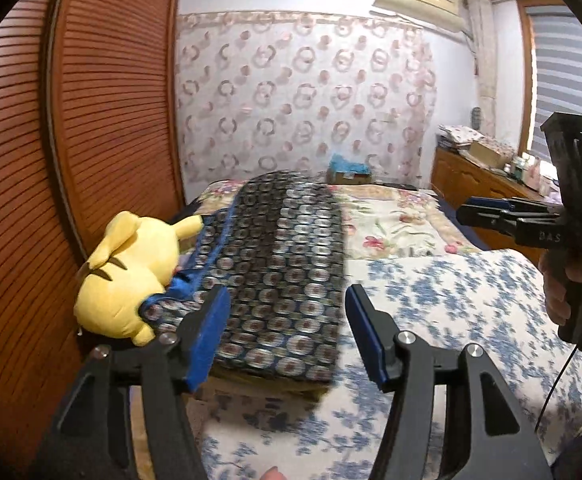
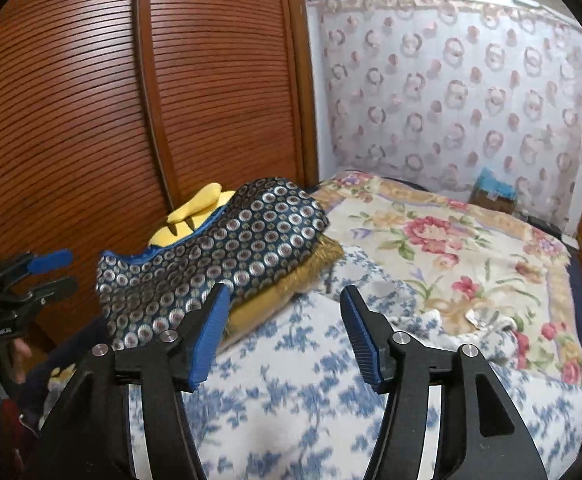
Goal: Fold small clothes
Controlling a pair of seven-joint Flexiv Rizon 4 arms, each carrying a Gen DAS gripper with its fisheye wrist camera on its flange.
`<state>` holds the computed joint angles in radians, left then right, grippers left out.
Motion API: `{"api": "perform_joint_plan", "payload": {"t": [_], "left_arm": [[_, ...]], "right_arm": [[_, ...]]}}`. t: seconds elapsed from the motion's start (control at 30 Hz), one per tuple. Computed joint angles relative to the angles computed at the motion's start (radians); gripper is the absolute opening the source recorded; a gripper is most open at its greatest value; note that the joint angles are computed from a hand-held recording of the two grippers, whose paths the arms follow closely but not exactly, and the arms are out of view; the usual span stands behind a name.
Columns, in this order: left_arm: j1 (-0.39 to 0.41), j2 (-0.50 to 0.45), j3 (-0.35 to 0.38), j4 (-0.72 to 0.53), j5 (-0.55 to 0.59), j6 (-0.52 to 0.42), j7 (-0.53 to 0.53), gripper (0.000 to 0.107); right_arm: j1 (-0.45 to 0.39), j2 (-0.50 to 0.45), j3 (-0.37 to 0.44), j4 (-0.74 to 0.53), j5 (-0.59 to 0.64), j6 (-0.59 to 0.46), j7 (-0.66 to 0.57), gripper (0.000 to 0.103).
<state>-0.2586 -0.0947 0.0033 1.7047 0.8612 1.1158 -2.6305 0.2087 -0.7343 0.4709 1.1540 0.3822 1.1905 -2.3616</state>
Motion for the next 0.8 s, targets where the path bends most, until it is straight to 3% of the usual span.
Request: {"api": "perform_joint_plan", "payload": {"t": [0.47, 0.8], "left_arm": [[-0.134, -0.081, -0.029, -0.126, 0.035, -0.077, -0.045, 0.060], [-0.218, -0.110, -0.018, -0.193, 0.063, -0.137, -0.070, 0.060]], "right_arm": [[-0.171, 0.197, 0.081, 0.369, 0.109, 0.304, -0.004, 0.078], [-0.332, 0.270, 0.209, 0.535, 0.102, 0.484, 0.054, 0.085]]}}
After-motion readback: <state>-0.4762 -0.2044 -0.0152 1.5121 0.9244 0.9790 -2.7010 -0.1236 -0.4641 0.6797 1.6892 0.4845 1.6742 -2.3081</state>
